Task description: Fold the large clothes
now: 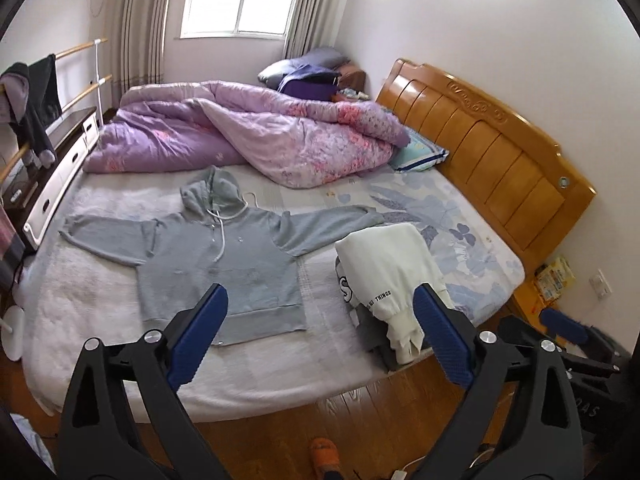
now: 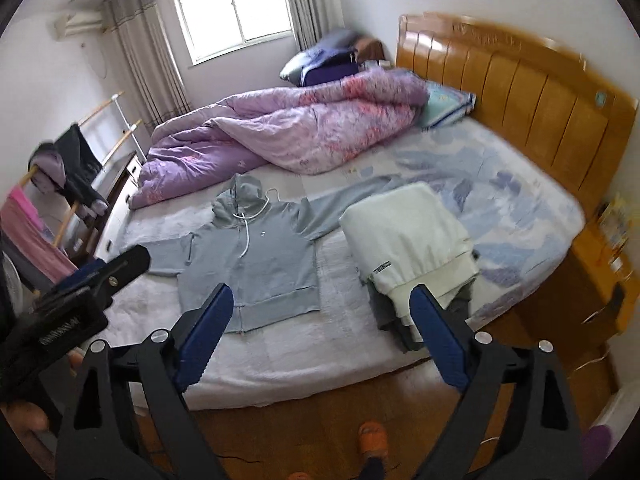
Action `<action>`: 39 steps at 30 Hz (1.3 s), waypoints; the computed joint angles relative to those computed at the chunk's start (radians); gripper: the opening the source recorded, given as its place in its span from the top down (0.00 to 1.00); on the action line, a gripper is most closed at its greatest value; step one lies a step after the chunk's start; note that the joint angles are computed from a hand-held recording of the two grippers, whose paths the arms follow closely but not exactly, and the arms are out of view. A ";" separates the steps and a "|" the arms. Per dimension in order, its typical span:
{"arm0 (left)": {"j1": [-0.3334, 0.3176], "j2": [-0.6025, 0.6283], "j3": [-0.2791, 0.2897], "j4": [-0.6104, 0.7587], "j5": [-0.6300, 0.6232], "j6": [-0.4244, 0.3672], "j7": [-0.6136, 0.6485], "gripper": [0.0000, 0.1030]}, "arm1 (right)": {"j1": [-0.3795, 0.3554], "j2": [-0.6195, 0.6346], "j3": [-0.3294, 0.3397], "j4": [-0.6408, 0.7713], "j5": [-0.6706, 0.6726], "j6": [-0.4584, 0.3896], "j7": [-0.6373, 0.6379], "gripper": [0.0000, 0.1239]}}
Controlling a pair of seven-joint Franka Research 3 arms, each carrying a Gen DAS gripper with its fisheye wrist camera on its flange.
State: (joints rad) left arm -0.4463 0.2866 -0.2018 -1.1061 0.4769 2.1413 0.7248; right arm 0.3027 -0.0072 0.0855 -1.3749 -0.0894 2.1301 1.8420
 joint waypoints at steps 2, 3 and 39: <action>0.002 -0.084 0.000 -0.068 0.019 -0.018 -0.017 0.07 | 0.017 -0.023 0.019 0.021 -0.037 -0.040 0.021 0.29; 0.003 -0.116 -0.003 -0.087 0.033 -0.034 -0.028 0.06 | 0.022 -0.026 0.024 0.034 -0.044 -0.054 0.027 0.28; -0.067 -0.253 -0.147 0.159 0.339 -0.389 0.008 0.05 | 0.163 -0.023 0.093 0.377 -0.232 -0.153 0.033 0.25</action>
State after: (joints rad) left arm -0.5129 0.0335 -0.3486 -0.9468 0.8164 1.7528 0.7332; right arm 0.4662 -0.0301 0.1787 -0.9978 -0.3215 1.9769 1.8753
